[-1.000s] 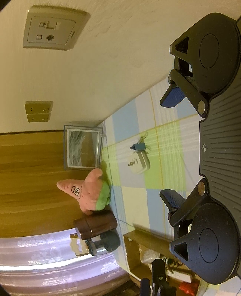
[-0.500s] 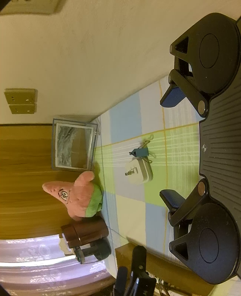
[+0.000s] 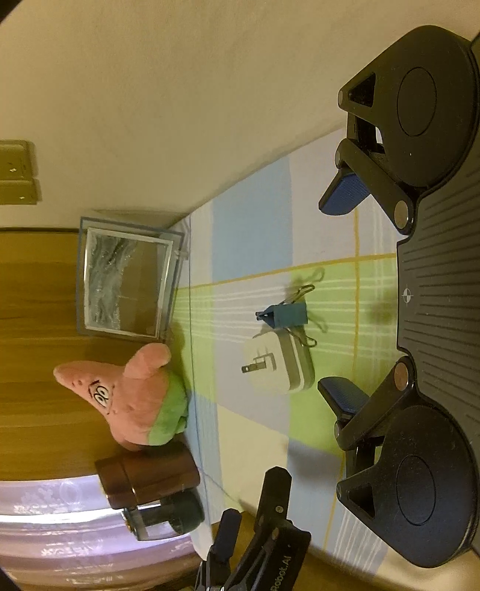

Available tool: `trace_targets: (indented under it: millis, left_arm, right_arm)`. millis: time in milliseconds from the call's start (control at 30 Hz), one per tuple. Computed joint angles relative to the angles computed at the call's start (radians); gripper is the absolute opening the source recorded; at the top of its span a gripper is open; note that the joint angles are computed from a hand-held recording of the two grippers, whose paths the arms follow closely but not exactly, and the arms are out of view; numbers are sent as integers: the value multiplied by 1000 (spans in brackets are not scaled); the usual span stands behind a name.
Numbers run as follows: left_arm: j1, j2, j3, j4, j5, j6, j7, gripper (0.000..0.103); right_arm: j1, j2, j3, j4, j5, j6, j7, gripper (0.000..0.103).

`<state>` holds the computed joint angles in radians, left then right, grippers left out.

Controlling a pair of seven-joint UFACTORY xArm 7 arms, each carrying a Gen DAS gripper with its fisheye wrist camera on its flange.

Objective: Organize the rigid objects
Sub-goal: 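Close the right tool on the blue binder clip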

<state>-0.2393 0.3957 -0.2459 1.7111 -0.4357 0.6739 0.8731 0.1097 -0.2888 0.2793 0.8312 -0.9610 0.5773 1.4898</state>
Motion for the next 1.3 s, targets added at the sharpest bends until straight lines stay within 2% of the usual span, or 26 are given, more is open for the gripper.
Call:
trace_targets:
  millis: [100,233,467,667,833,1133,1300]
  left_arm:
    - [-4,32,0,34,11,4,5,93]
    - [-6,64,-3,74,24,13,6,93]
    - [-5,96,-10,107,33,23,8,93]
    - [-4,101,-15,101,31,31,18,93]
    - [-4,107,-24,99,20,40,42,93]
    - [-7,149,-65,128,-40,62,126,93]
    - [-21,175,-83,137,-74,56,181,87]
  right_arm:
    - [-25,30,-16,0,-52,-62,43,92]
    - [-39,78,-39,19,-119,-134,80,81]
    - [-14,155,-86,67,-151,-153,81,60]
    - [7,180,-118,76,-160,-175,59,47]
    - [13,168,-122,71,-175,-169,68,46]
    - [-4,77,-99,-3,-134,-113,72,45]
    - [-27,25,-81,-52,-95,-106,50,45]
